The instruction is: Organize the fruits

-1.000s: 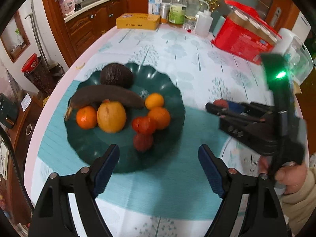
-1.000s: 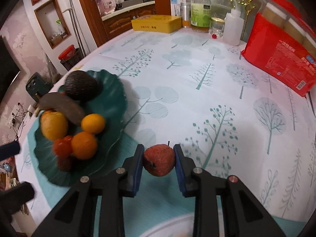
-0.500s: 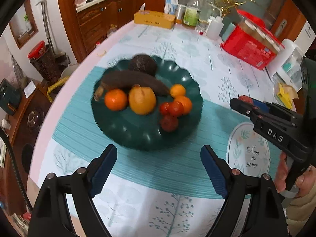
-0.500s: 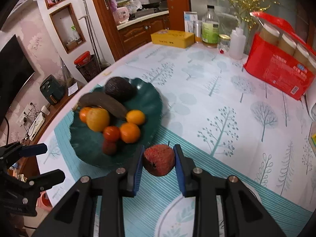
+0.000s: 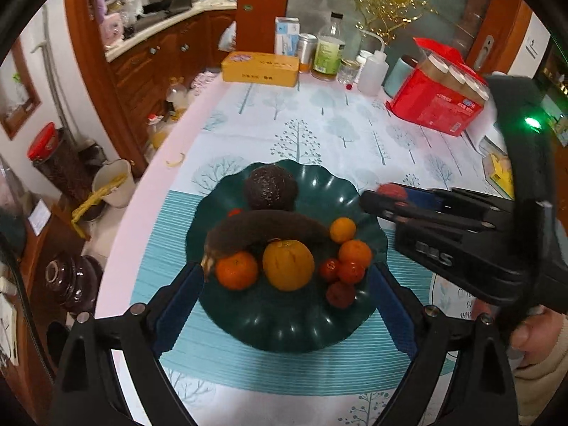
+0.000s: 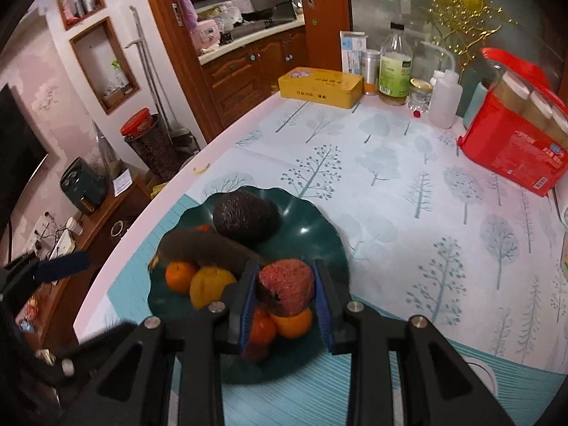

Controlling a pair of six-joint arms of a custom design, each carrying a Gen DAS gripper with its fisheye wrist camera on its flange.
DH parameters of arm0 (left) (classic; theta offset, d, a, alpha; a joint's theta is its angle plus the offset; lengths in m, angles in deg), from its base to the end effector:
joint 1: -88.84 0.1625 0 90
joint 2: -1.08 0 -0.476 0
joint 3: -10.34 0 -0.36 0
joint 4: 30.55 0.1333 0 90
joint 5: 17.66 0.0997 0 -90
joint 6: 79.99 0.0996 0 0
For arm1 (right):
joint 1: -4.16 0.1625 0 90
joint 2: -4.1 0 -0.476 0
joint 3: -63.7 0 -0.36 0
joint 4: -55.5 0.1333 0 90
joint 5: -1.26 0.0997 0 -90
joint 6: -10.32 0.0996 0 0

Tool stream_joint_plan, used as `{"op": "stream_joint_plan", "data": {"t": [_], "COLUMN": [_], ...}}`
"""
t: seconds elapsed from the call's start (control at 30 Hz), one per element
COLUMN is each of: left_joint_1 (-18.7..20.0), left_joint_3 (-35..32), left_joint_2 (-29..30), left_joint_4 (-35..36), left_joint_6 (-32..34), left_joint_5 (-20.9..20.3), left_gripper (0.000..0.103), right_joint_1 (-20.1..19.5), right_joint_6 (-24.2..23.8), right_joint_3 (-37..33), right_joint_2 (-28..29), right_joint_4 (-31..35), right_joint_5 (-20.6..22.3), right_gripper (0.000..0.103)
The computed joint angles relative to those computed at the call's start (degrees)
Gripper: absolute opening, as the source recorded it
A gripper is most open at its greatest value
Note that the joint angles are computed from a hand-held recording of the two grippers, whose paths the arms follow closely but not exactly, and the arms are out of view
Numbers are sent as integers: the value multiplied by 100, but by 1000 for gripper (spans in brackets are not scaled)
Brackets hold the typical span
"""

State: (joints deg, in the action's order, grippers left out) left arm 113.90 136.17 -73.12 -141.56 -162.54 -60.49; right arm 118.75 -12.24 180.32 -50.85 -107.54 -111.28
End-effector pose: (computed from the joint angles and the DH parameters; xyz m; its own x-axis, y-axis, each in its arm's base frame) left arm -0.2789 -0.3582 0.2292 -0.7664 -0.2611 -0.5869 0.1511 0.8148 -0.5597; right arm 0.3196 -0.4697 0.1648 -0.6481 -0.6335 0.4227 -0.7110 0.7022 -0.0379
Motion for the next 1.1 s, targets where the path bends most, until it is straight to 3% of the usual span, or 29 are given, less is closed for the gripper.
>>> {"op": "stream_joint_plan", "data": {"t": [0.17, 0.47, 0.57, 0.63, 1.1], "left_joint_1": [279, 570, 615, 627, 304], "left_joint_3": [73, 164, 193, 204, 150], "left_joint_2": [19, -14, -5, 5, 71], "left_joint_4": [-411, -691, -823, -873, -710], "left_joint_6": [659, 1057, 1144, 1185, 1069], "left_joint_5": [-69, -112, -141, -178, -281], "left_gripper": [93, 94, 94, 94, 94], "right_joint_1": [-21, -68, -111, -102, 21], "right_joint_6": [359, 778, 948, 928, 1059], "right_joint_3": [-249, -532, -535, -471, 118], "right_joint_2": [493, 912, 875, 849, 268], "right_joint_4": [23, 335, 474, 359, -226], "right_joint_5": [-285, -587, -428, -398, -622], "right_gripper": [30, 32, 49, 53, 54]}}
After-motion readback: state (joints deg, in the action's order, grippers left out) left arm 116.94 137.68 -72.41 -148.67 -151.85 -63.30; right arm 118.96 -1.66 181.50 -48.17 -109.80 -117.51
